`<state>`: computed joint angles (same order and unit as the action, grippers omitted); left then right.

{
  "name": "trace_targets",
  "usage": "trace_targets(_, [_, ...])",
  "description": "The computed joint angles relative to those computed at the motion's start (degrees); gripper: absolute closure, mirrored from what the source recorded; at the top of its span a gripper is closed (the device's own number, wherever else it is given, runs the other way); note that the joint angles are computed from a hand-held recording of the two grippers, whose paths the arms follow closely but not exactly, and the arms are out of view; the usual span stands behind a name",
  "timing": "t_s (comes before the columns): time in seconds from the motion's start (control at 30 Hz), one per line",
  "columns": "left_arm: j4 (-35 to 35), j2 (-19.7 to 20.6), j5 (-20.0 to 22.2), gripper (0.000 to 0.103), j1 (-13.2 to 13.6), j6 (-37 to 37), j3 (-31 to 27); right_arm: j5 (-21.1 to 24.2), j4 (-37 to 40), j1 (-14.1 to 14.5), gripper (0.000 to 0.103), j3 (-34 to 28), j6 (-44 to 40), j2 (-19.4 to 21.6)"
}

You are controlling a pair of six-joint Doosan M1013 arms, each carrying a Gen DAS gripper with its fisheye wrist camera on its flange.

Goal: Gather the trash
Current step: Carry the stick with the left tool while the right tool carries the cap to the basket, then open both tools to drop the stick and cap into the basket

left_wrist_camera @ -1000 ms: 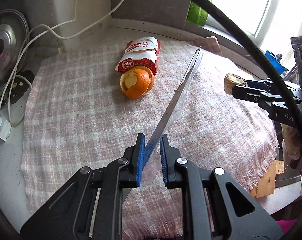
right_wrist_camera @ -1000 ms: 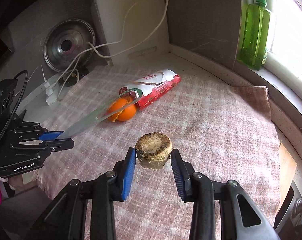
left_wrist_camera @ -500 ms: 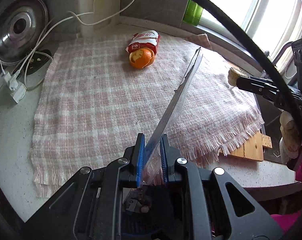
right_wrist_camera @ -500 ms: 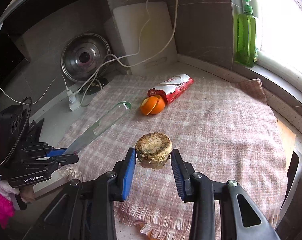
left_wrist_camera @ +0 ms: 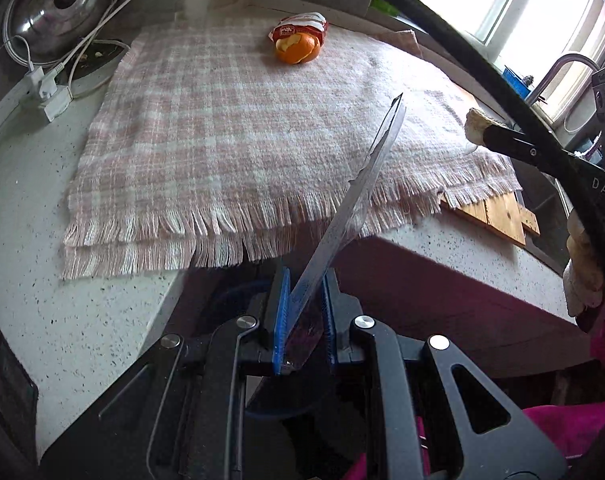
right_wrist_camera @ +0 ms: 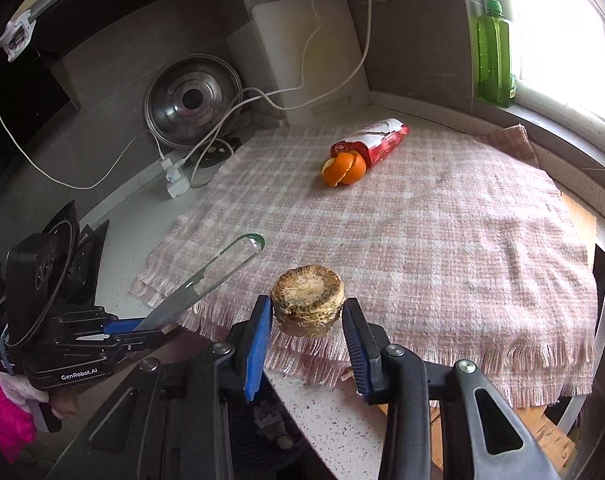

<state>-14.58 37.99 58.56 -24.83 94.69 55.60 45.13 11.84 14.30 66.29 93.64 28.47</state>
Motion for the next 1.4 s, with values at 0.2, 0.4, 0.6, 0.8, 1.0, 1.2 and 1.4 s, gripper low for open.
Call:
trace_targets(0.2, [-1.35,-1.86,0.93,0.089,0.68,0.38,5.26,-1.11,0.93,1.24,0.066,3.44,1.32,-1.27])
trace_targets(0.4, [-1.64,-2.46,2.55,0.089,1.16,-0.72,9.02,-1.07,1.01,2.77,0.066,5.77,1.93,-1.66])
trace_targets(0.6, [-0.48,-1.93,4.04,0.089,1.32,-1.99,10.80,-0.65,0.66,4.23,0.066,7.16,1.86,-1.34])
trace_targets(0.8, [0.90,-0.98,5.56,0.089,1.14,-3.45,11.84,0.99,2.11,5.17,0.066,7.45,0.70,-0.23])
trace_targets(1.0, [1.78,1.07,8.01,0.089,0.86,-4.33,10.57,2.42,1.99,6.08,0.066,7.40,0.48,0.95])
trace_targets(1.2, [3.20,2.14,8.73,0.089,0.49,-4.83,10.35,3.56,2.26,6.47,0.066,7.55,0.14,2.09])
trace_targets(1.4, [3.36,2.93,9.30,0.089,0.32,-5.58,9.93,4.34,2.81,6.46,0.066,7.80,0.52,3.03])
